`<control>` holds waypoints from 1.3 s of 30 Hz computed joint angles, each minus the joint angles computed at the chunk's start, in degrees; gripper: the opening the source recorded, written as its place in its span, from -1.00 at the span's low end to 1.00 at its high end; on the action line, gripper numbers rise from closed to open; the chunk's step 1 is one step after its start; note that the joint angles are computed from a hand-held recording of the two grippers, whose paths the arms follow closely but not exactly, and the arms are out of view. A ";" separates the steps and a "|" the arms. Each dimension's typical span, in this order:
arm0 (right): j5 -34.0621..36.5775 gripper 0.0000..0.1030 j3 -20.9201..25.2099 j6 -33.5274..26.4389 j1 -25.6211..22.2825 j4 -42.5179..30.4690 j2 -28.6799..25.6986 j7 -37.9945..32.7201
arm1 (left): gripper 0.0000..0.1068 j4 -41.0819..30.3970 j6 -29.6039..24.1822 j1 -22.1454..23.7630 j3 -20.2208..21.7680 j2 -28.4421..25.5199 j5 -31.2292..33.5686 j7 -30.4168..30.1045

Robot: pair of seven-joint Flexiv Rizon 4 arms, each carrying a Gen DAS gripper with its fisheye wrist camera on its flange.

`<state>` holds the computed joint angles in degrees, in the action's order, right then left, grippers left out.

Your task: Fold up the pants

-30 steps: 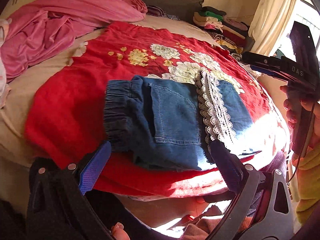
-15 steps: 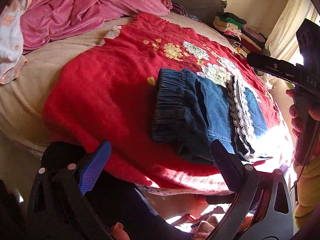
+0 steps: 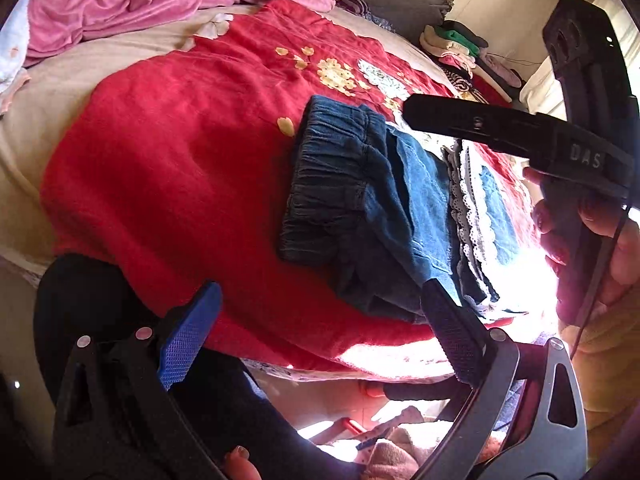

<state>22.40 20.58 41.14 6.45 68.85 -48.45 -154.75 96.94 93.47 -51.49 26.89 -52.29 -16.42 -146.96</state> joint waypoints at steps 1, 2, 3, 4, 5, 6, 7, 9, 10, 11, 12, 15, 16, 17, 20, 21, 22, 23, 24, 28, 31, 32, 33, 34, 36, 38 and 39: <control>-1.01 0.83 -0.55 -0.33 0.79 -0.26 -0.36 0.16 | 0.75 -0.11 1.48 1.06 -1.43 -0.05 0.15 0.10; -1.98 0.83 -1.18 -0.03 1.63 -0.22 -0.62 0.52 | 0.75 -0.24 3.13 2.31 -3.15 -0.15 0.09 0.50; -2.82 0.83 -1.50 -0.42 2.17 -0.51 -0.98 0.93 | 0.75 -0.35 4.42 3.53 -4.89 -0.24 -0.17 1.24; -3.26 0.83 -1.38 -1.31 2.35 -1.07 -1.44 1.09 | 0.75 -0.58 5.23 4.44 -6.24 -0.41 -0.58 2.04; -3.56 0.83 -1.24 -2.15 2.49 -1.63 -1.88 1.19 | 0.74 -0.94 5.49 5.05 -7.19 -0.64 -1.11 2.83; -4.00 0.83 -1.29 -2.85 2.80 -2.11 -2.27 1.33 | 0.74 -1.15 5.76 5.46 -7.92 -0.84 -1.77 3.44; -4.47 0.83 -1.48 -2.91 3.24 -2.24 -2.52 1.42 | 0.74 -1.19 6.57 6.24 -9.09 -0.95 -2.25 4.08; -5.50 0.83 -1.66 -3.76 4.10 -3.10 -3.38 1.60 | 0.74 -1.31 8.62 8.59 -12.48 -1.09 -2.73 5.53; -6.02 0.83 -1.76 -4.82 4.53 -3.94 -4.02 1.94 | 0.74 -1.48 9.32 9.52 -13.84 -1.22 -2.92 6.37; -6.48 0.83 -2.08 -5.22 5.07 -4.58 -4.62 2.58 | 0.74 -1.87 9.36 9.87 -14.37 -1.46 -3.44 7.22; -6.97 0.83 -2.38 -5.86 5.58 -5.33 -5.29 3.32 | 0.74 -2.16 9.03 9.59 -14.29 -1.68 -4.35 7.86; -7.31 0.82 -2.13 -8.35 5.95 -7.81 -7.35 4.06 | 0.74 -2.53 9.55 9.98 -15.43 -2.19 -6.53 9.61; -7.16 0.60 -1.76 -10.01 5.75 -9.03 -8.17 3.90 | 0.74 -2.72 9.68 9.97 -15.56 -2.44 -7.40 10.13; -6.71 0.37 -1.19 -13.18 5.30 -11.10 -9.26 4.03 | 0.74 -2.85 9.75 10.20 -15.94 -2.65 -8.08 10.76; -3.23 -0.09 0.06 -18.73 3.47 -15.29 -11.04 4.59 | 0.74 -2.86 9.92 11.30 -17.79 -2.77 -9.41 12.26; -1.85 -0.18 0.53 -20.79 2.61 -16.62 -11.43 4.57 | 0.74 -2.89 9.95 11.19 -17.77 -2.79 -9.90 12.70; -0.36 -0.26 0.94 -22.84 1.68 -17.93 -11.78 4.56 | 0.74 -2.96 10.09 11.34 -17.98 -2.85 -10.24 13.14; 1.35 -0.29 1.40 -24.91 0.68 -19.23 -12.09 4.66 | 0.74 -3.00 10.25 11.54 -18.26 -2.91 -10.64 13.45; 3.15 -0.30 1.86 -27.47 -0.37 -20.83 -12.54 5.06 | 0.74 -3.20 10.50 11.88 -18.71 -3.07 -10.99 13.70; 8.43 -0.30 1.93 -32.93 -3.04 -23.36 -12.26 4.50 | 0.74 -4.89 9.36 12.62 -19.31 -3.33 -11.19 15.77; 10.96 -0.30 1.40 -35.32 -4.28 -24.80 -12.03 4.38 | 0.73 -6.23 10.49 15.33 -22.87 -3.30 -9.40 17.91; 11.61 -0.30 1.20 -35.96 -4.65 -25.24 -12.00 4.31 | 0.65 -6.95 10.63 16.30 -24.19 -3.39 -8.83 18.66; 12.11 -0.30 0.93 -36.11 -4.95 -25.58 -11.92 3.98 | 0.56 -7.73 10.77 17.42 -25.73 -3.51 -8.20 19.40; 12.60 -0.30 0.74 -36.58 -5.28 -26.20 -12.02 3.93 | 0.56 -8.54 11.17 18.73 -27.56 -3.72 -7.36 20.16; 13.61 -0.30 0.54 -38.39 -6.04 -28.64 -12.92 4.49 | 0.55 -10.57 10.74 19.57 -28.86 -4.06 -6.54 21.87; 14.58 -0.30 0.34 -39.41 -6.96 -30.71 -13.70 4.70 | 0.55 -13.80 8.15 17.62 -26.47 -4.73 -7.32 23.27; 15.10 -0.30 0.29 -39.94 -7.41 -31.97 -14.29 4.96 | 0.55 -15.36 6.90 16.92 -25.55 -5.10 -7.48 23.72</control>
<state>37.50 20.87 1.20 -0.96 36.88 -62.74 -149.79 81.58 100.38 -34.56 1.34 -57.39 -23.89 -123.24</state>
